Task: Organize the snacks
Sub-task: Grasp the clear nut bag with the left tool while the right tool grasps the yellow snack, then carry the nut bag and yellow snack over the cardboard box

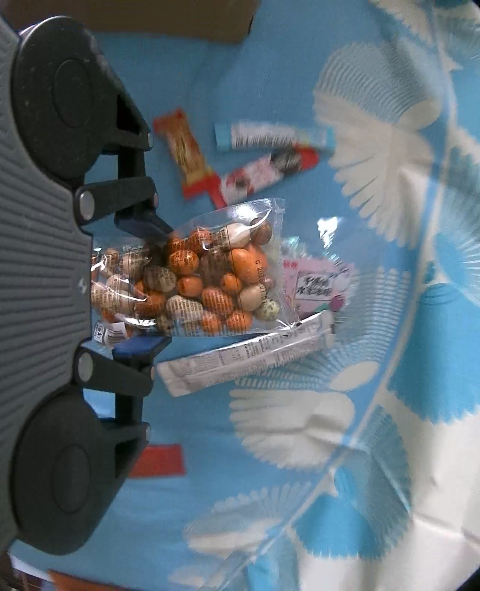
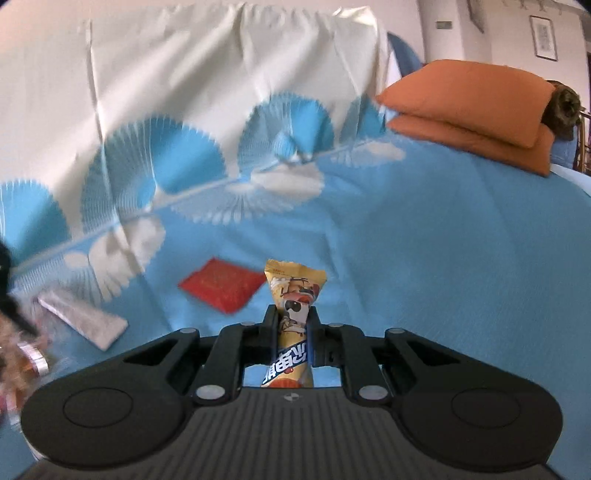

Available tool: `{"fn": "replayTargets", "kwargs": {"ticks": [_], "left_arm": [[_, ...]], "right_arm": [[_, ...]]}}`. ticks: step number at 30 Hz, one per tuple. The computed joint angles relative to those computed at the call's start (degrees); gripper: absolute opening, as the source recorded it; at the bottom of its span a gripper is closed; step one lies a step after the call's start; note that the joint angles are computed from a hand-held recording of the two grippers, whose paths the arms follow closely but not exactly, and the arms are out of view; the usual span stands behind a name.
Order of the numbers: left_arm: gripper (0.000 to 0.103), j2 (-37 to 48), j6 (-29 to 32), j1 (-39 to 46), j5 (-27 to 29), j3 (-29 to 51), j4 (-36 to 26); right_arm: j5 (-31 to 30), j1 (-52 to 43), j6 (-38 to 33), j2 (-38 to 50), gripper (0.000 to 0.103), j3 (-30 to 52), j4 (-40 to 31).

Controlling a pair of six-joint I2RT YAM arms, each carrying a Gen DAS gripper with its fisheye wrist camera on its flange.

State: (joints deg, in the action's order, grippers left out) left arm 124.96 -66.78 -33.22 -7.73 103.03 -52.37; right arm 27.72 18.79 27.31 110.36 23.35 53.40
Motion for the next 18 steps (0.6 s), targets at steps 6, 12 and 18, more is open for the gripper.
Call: {"fn": "replayTargets", "kwargs": {"ticks": [6,12,18], "left_arm": [[0.059,-23.34,2.99,-4.36,-2.55,-17.74,-0.28],[0.059,-43.70,-1.02,-15.96,-12.75,-24.11,-11.62],[0.059,-52.14,-17.27,-34.90,-23.20,-19.01,-32.19]], "right_arm": [[3.39,1.60,0.88,-5.49,0.015,-2.25,-2.01],[5.64,10.65,1.00,-48.12,0.015,-11.41,-26.72],[16.36,33.11,2.21,-83.74,0.015,-3.60,-67.58]]}}
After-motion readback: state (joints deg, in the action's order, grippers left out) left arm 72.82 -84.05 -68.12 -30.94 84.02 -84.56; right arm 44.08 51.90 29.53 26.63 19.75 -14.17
